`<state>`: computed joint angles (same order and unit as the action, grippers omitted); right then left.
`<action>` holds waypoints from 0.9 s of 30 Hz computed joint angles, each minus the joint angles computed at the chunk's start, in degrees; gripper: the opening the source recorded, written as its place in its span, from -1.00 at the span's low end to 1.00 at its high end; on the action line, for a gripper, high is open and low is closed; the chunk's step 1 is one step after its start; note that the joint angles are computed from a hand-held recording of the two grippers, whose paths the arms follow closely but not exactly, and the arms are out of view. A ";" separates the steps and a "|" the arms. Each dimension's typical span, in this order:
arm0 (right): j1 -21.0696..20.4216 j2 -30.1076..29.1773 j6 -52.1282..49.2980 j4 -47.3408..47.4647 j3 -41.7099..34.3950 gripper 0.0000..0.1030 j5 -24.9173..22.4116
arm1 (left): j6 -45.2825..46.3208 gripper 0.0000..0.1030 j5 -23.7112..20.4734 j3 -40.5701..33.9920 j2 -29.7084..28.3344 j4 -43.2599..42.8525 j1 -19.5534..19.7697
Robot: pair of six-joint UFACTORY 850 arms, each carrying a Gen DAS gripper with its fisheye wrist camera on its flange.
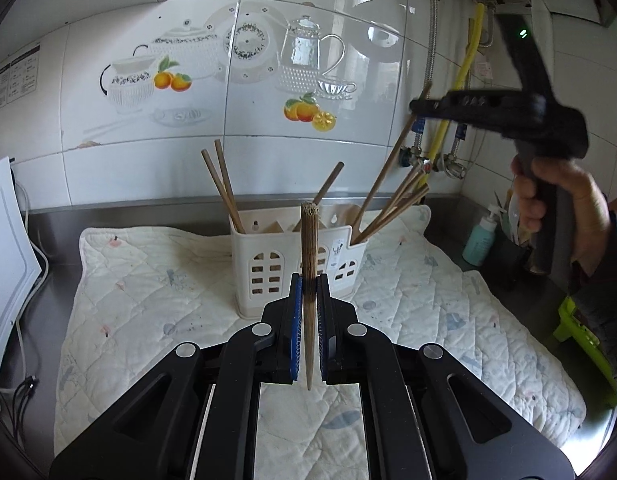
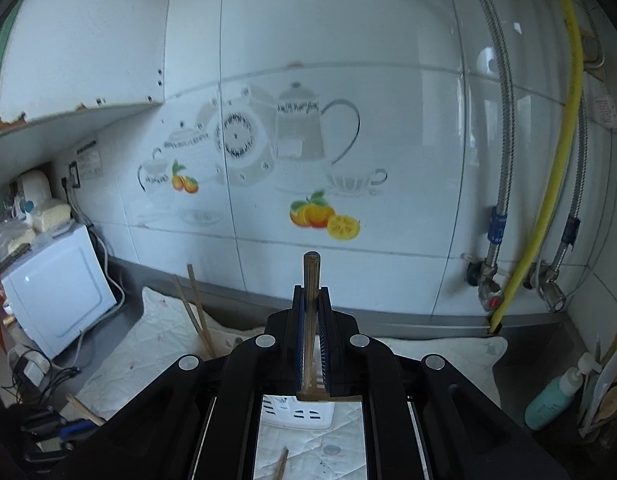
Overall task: Organize utensils
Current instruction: 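Lift both chopsticks and carry them up over the white holder, then open the right tool over the holder while the left tool lowers its chopstick in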
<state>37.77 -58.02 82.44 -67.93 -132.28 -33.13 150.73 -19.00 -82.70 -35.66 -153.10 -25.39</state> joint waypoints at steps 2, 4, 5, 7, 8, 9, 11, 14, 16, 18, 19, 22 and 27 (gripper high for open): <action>-0.27 -2.76 -5.18 4.82 -4.09 -0.87 -0.99 | 0.38 -0.89 0.04 -0.27 0.14 -0.42 0.10; -0.61 -4.88 -8.70 8.65 -7.07 -0.87 -1.36 | -0.87 -0.89 0.04 -0.74 0.21 0.61 0.30; -0.74 -5.62 -9.67 9.88 -8.08 -0.87 -1.44 | 0.20 -0.89 0.13 -1.01 0.28 -0.43 0.30; -0.80 -7.75 -12.64 12.43 -11.15 -0.87 -2.72 | 0.45 -0.89 -0.06 -1.52 0.43 -0.73 0.40; -0.79 -8.59 -13.57 13.18 -12.35 -0.87 -3.33 | 0.75 -0.89 -0.27 -1.64 0.57 -1.05 0.43; -0.82 -9.26 -14.58 14.13 -13.31 -0.87 -3.72 | 2.28 -0.89 -0.52 -1.89 0.78 -2.36 0.42; -0.75 -9.83 -14.94 14.06 -13.85 -0.86 -4.54 | 4.60 -0.89 -0.88 -2.33 1.14 -4.33 0.35; -0.70 -8.09 -11.96 11.59 -10.36 -0.85 -3.67 | 8.83 -0.89 -0.96 -3.54 1.32 -7.89 0.23; -0.68 -6.44 -9.38 9.53 -7.33 -0.84 -2.85 | 10.97 -0.89 -0.69 -4.68 1.18 -9.65 0.20; -0.52 -5.07 -7.36 7.37 -4.92 -0.84 -2.69 | 13.30 -0.89 -0.41 -5.93 1.02 -11.68 0.16; -0.46 -4.43 -6.62 6.65 -3.84 -0.82 -2.45 | 14.46 -0.89 -0.34 -6.58 0.91 -12.67 0.13; -0.05 -0.74 0.22 0.64 2.66 -0.66 -1.09 | 18.57 -0.89 -0.31 -8.48 0.54 -16.14 0.06; 0.85 5.05 11.54 -8.35 13.25 -0.64 1.40 | 22.64 -0.89 0.22 -12.62 -0.84 -20.28 0.05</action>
<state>38.62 -52.97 93.98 -76.28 -119.03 -31.73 173.37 -18.79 -95.31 -36.49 -173.38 -25.34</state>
